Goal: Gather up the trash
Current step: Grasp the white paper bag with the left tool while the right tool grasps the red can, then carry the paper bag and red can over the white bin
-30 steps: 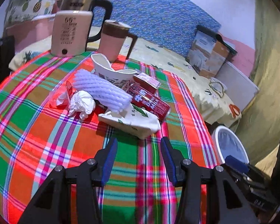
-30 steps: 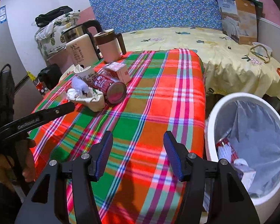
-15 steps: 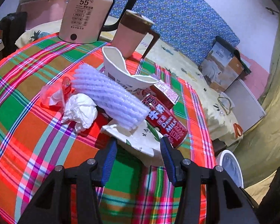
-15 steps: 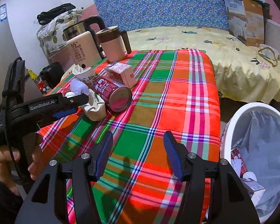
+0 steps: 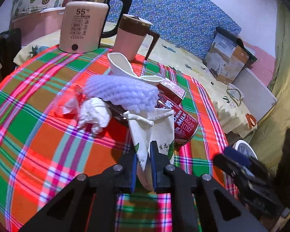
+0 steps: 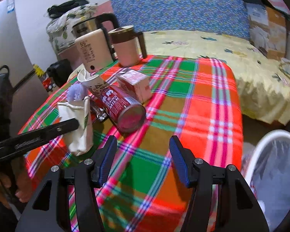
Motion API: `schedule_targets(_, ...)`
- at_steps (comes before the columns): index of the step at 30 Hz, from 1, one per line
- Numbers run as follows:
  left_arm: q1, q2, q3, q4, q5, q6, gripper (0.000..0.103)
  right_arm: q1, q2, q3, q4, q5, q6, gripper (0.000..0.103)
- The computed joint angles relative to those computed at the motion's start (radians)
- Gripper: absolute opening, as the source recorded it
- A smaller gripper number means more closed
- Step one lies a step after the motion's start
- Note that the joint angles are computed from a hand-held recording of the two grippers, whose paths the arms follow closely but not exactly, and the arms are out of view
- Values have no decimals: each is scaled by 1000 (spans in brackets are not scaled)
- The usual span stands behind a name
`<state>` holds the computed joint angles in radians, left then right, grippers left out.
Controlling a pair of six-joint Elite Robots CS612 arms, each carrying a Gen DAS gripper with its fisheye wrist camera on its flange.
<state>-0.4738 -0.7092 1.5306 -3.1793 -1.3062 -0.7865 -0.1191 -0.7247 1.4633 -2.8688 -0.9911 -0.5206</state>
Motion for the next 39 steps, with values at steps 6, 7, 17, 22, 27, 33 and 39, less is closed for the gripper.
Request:
schedule_targets(6, 5, -13, 23, -4, 5, 32, 12, 21, 31, -60, 36, 11, -85, 68)
schedule_targets(7, 6, -14, 26, -4, 4, 33, 12, 24, 36, -68, 42, 9, -95, 68)
schedule_targets(17, 16, -8, 25, -15, -16, 55, 12, 43, 75, -152, 185, 19, -197, 68)
schedule_targets(22, 15, -5, 22, -18, -15, 62, 13, 43, 69, -145, 218, 44, -175, 60)
schedule_targets(27, 12, -5, 24, -17, -22, 62, 13, 35, 45, -94, 153, 68, -138, 60)
schedule_targets(33, 3, -12, 35, -22, -27, 70, 12, 12, 12, -18, 76, 76, -69, 59)
schedule_targets(39, -15, -21, 47, -30, -35, 98, 11, -20, -15, 52, 6, 75, 22, 59)
